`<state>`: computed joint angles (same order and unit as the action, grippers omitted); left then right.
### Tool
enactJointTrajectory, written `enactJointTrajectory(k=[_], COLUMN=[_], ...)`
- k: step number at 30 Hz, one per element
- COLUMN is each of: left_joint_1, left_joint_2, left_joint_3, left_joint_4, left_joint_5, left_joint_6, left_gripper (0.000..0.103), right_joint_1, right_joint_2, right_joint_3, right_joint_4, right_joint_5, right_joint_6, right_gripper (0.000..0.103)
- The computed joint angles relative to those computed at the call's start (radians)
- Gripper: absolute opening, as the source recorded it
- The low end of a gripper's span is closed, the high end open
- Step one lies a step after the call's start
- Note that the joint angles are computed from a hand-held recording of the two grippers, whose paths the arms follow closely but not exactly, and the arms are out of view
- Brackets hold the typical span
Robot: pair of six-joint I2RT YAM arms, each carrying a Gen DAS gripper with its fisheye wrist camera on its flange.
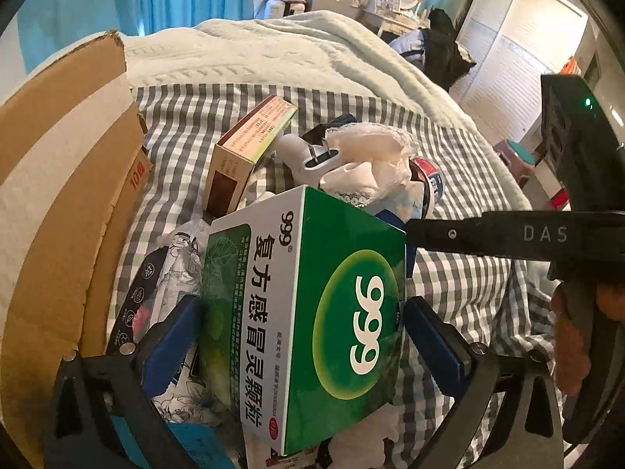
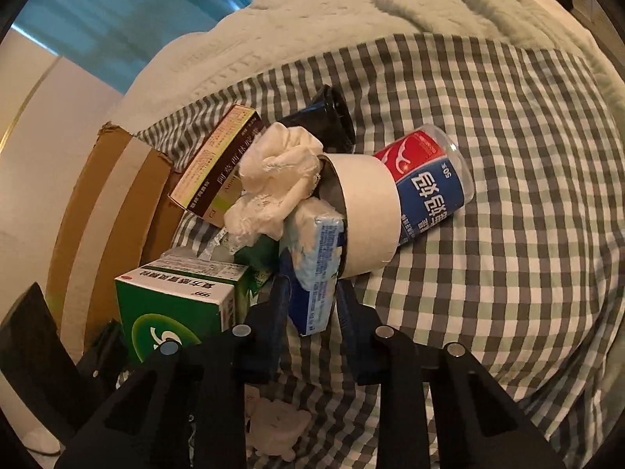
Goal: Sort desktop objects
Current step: 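Grasp the green medicine box with the left gripper while the right grasps the small blue-white box, then lift the green medicine box with the left gripper while the right lifts the blue-white box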
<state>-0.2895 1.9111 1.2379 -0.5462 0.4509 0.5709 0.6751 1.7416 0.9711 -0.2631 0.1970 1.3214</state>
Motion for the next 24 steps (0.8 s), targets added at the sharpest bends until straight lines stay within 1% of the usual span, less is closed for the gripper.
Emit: enactJointTrajectory(k=[2, 3, 4, 5, 9, 10, 11, 12, 13, 15, 17, 21, 24], left_joint_1=[0.001, 0.002, 0.006, 0.007, -0.007, -0.009, -0.014, -0.016, -0.022, -0.031, -0.037, -0.043, -0.035], left_joint_2=[-0.011, -0.018, -0.026, -0.034, -0.059, -0.063, -0.069, -0.074, -0.078, -0.082, -0.090, -0.105, -0.096], left_joint_3=[-0.008, -0.012, -0.019, -0.028, -0.064, -0.071, -0.082, -0.088, -0.097, -0.107, -0.117, -0.146, -0.146], left_joint_4=[-0.008, -0.015, -0.021, -0.021, 0.008, 0.016, 0.030, 0.040, 0.056, 0.071, 0.084, 0.122, 0.141], left_joint_5=[-0.008, -0.016, -0.021, -0.026, -0.057, -0.061, -0.062, -0.064, -0.073, -0.092, -0.102, -0.123, -0.116], left_joint_6=[0.011, 0.016, 0.021, 0.026, 0.043, 0.042, 0.040, 0.037, 0.032, 0.019, 0.007, 0.026, 0.029], left_gripper=[0.103, 0.103, 0.103, 0.103, 0.103, 0.103, 0.103, 0.103, 0.103, 0.103, 0.103, 0.103, 0.103], right_joint_1=[-0.006, -0.008, -0.015, -0.019, -0.047, -0.053, -0.055, -0.052, -0.047, -0.035, -0.031, 0.001, 0.017], right_joint_2=[0.010, 0.019, 0.032, 0.035, 0.073, 0.079, 0.080, 0.080, 0.080, 0.078, 0.072, 0.098, 0.102], right_joint_3=[0.001, 0.001, 0.003, -0.010, -0.009, -0.006, -0.002, 0.010, 0.026, 0.043, 0.039, 0.072, 0.088], right_joint_4=[0.006, 0.012, 0.019, 0.046, 0.107, 0.114, 0.114, 0.099, 0.071, 0.031, 0.037, 0.026, 0.020], right_joint_5=[-0.012, -0.021, -0.032, -0.045, -0.091, -0.097, -0.095, -0.086, -0.075, -0.052, -0.057, -0.053, -0.045], right_joint_6=[0.020, 0.035, 0.044, 0.052, 0.053, 0.050, 0.042, 0.028, 0.006, -0.007, -0.017, -0.024, -0.024], right_gripper=[0.025, 0.028, 0.034, 0.037, 0.037, 0.036, 0.034, 0.024, 0.020, 0.019, 0.019, 0.019, 0.019])
